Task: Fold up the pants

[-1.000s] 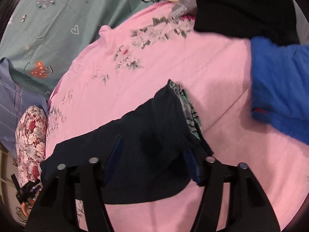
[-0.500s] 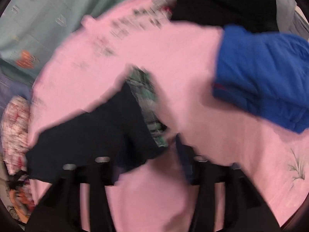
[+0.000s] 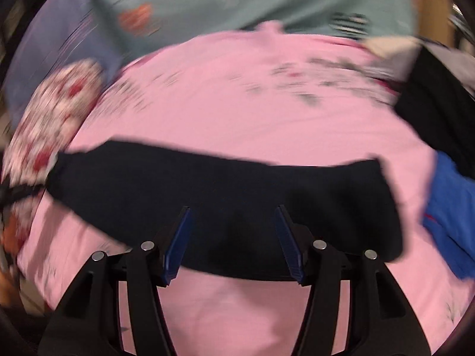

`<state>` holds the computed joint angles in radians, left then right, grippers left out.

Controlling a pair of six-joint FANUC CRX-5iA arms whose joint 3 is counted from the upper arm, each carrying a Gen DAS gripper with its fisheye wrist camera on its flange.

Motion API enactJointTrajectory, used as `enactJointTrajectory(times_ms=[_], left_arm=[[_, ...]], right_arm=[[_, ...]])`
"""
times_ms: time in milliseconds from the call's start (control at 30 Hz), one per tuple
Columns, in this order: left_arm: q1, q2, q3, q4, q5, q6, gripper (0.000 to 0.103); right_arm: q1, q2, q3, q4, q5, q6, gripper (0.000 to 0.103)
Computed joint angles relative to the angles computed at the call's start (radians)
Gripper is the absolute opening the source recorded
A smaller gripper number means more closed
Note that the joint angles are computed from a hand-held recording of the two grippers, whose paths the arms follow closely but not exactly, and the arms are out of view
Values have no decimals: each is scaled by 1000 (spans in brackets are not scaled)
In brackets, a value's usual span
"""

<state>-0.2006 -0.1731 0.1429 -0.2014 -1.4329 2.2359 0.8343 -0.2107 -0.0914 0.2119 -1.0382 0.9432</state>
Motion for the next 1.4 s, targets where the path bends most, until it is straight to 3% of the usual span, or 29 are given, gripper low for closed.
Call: enactJointTrajectory(times_ms=[167, 267, 333, 467, 633, 833, 933, 1067, 1167, 1267, 1400], left_arm=[[-33, 32, -22, 80, 28, -47, 65], [-38, 47, -31, 117, 31, -63, 63], [-29, 52, -40, 144, 36, -73, 54], [-27, 76, -21, 141, 27, -55, 54], [-6, 90, -19, 146, 24, -56, 55], [44, 115, -43, 207, 39, -72, 58], [64, 123, -40, 234, 34, -86, 58], [79, 128, -33, 252, 28, -94, 58], [77, 122, -25, 230, 15, -90, 58], [59, 109, -5, 179, -5, -68, 58], [1, 96, 44, 64, -38, -34, 58]], right_arm=[[80, 105, 86, -64, -16, 196, 58], [99, 131, 99, -56, -51, 235, 58], [98, 143, 101, -53, -67, 251, 58], [98, 157, 116, -70, -86, 300, 58], [157, 196, 112, 38, -89, 287, 58], [199, 237, 130, 84, -93, 346, 57], [210, 253, 138, 101, -94, 365, 49], [181, 270, 194, 13, -108, 408, 11], [144, 272, 234, -70, -119, 416, 4], [107, 266, 284, -201, -158, 457, 3], [112, 225, 268, -255, -167, 462, 3]])
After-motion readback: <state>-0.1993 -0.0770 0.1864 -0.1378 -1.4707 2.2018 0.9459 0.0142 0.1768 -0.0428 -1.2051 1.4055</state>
